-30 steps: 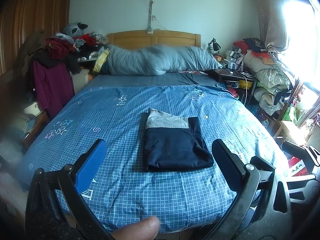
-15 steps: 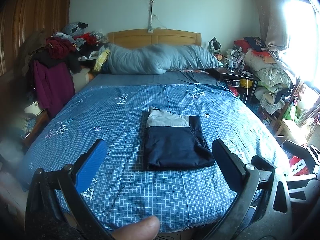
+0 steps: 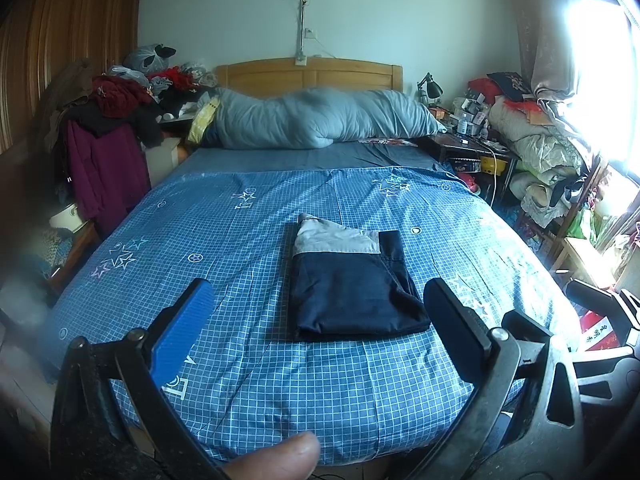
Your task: Fold small clothes
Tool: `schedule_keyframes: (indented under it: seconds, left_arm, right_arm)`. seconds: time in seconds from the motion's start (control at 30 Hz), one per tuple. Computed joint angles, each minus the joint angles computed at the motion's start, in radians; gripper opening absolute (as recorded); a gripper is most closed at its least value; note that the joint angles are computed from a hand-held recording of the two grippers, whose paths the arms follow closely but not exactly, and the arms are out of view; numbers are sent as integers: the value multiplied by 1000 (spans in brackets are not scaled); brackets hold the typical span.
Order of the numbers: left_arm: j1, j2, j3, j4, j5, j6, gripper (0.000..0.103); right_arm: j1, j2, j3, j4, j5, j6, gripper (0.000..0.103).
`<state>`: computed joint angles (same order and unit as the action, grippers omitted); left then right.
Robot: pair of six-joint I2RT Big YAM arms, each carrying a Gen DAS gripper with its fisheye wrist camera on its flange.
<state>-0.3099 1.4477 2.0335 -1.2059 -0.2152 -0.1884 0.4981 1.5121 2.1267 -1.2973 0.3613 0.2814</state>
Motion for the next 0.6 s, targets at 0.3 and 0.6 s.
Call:
schedule_keyframes:
  seconds: [0.3,0.6]
  left_arm:
    - [0,0,-2,2,-4,1,103]
    - [-3,4,1,-3,-9,-1,103]
  right_arm:
    - [3,-14,-36,17,5,5,103]
    - [-1,-17,-45,17,0,8,103]
